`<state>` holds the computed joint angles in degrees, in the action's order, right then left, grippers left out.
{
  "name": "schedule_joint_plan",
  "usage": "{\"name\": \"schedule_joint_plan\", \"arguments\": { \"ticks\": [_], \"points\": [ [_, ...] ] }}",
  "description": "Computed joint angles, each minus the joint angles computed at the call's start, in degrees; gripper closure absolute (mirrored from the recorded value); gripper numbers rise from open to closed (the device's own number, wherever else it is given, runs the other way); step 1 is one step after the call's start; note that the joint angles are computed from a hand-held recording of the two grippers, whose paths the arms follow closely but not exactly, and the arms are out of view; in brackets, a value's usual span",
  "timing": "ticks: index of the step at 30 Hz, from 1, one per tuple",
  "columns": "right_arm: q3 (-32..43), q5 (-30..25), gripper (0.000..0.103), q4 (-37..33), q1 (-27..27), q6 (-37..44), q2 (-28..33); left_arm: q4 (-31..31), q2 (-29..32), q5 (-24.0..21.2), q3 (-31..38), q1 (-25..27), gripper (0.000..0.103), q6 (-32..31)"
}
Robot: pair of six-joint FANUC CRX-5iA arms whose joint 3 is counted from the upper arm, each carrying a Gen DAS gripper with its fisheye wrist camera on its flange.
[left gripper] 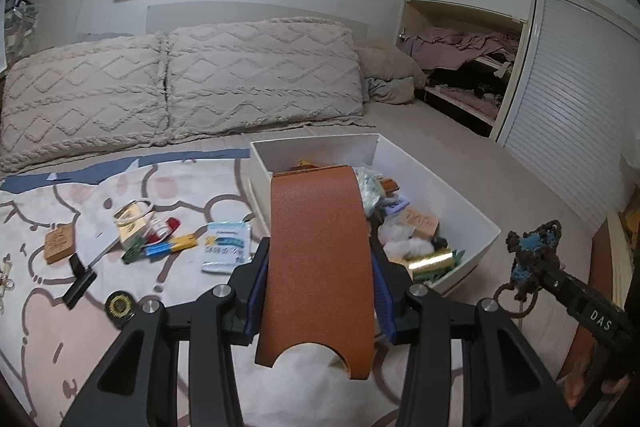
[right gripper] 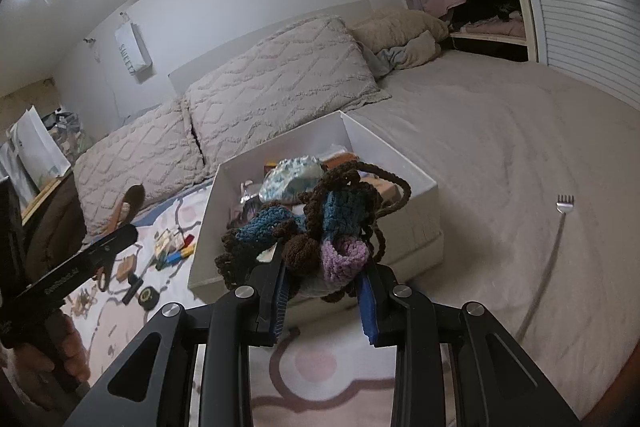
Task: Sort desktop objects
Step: 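Carry the strap in the left tool and pouch in the right tool to the shoebox, then lower the strap into the shoebox with the left tool while the right tool lowers the pouch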
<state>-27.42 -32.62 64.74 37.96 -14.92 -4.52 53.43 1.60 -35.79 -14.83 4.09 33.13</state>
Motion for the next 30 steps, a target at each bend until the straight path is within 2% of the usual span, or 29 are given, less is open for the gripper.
{"name": "schedule_joint_plan", "arguments": {
  "ticks": [9, 20, 24, 30],
  "points": [
    [8.75, 0.86, 0.072, -11.42, -3.33, 13.48, 4.66, -6.56, 6.92, -2.67, 11.28, -1.65, 0.059, 9.09],
    [17.85, 2.13, 0.072, -23.18, -6.85, 26.26, 10.66, -12.73, 15.31, -5.1, 22.18, -2.97, 0.059, 16.78],
    [20.91, 1.11, 0.072, -27.4, -7.89, 31.23, 12.29, -12.14, 17.72, -7.1, 24.51, -3.55, 0.059, 16.22],
    [23.04, 0.46, 0.072, -30.42, -9.46, 34.33, 13.18, -9.18, 20.14, -11.28, 25.93, -4.88, 0.059, 10.24]
  ]
}}
